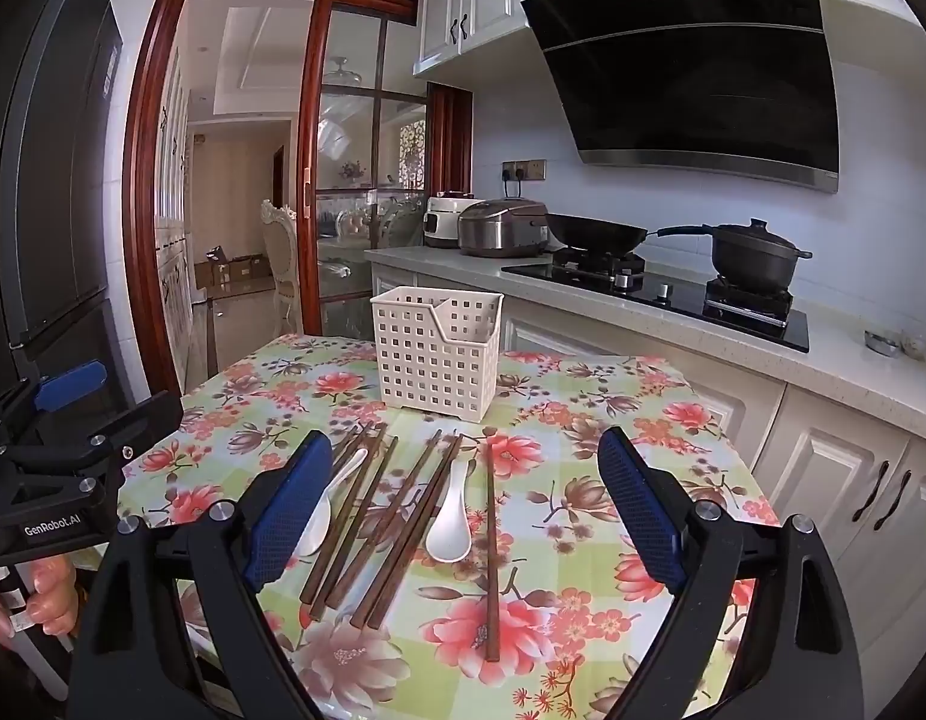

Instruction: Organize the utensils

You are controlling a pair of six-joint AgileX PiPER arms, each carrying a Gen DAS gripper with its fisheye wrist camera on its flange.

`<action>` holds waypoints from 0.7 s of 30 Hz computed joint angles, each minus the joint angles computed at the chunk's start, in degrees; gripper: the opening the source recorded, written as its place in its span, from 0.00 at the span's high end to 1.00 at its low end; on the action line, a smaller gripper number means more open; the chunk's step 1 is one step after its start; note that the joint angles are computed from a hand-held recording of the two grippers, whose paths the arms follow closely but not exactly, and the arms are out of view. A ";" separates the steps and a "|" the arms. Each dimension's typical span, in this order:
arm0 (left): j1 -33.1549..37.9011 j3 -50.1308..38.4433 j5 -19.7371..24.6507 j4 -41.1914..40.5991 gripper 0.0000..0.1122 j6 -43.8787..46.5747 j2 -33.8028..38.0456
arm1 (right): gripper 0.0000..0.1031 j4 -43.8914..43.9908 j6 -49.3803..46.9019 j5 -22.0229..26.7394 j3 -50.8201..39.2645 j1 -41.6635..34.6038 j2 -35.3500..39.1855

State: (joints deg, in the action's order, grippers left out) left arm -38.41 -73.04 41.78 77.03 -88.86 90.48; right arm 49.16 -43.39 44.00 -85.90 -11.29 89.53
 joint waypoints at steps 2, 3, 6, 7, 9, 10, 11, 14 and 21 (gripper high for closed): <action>-0.07 -0.38 0.08 -0.35 0.12 0.34 0.16 | 0.18 -0.10 0.24 0.19 -0.34 -0.03 0.18; -0.07 -0.36 0.11 -0.29 0.12 0.30 0.17 | 0.18 -0.09 0.28 -0.20 0.16 0.19 -0.13; 0.01 -0.35 -0.04 -0.28 0.12 0.26 0.15 | 0.18 0.26 1.00 -0.01 0.22 0.18 -0.21; 0.07 -0.29 -0.13 -0.13 0.12 0.07 0.13 | 0.18 0.31 1.27 0.22 0.03 0.13 -0.10; -0.12 -0.92 0.35 -0.46 0.12 0.52 0.49 | 0.18 -0.02 1.68 0.37 -0.19 0.12 -0.08; -0.05 -0.97 0.26 -0.46 0.12 0.47 0.58 | 0.18 -0.17 1.74 0.22 -0.12 0.23 -0.15; 0.00 -1.03 0.16 -0.48 0.12 0.44 0.64 | 0.18 -0.29 1.87 0.31 -0.23 0.28 -0.20; -0.08 -1.00 0.27 -0.40 0.12 0.52 0.65 | 0.18 -0.42 1.99 0.15 -0.09 0.40 -0.35; -0.08 -1.15 -0.18 -0.66 0.12 0.73 0.71 | 0.18 -0.33 2.21 0.35 -0.33 0.34 -0.28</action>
State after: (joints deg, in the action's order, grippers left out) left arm -38.50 -74.19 41.60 76.38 -88.13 91.19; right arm 48.84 -41.18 44.35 -86.22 -10.95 89.25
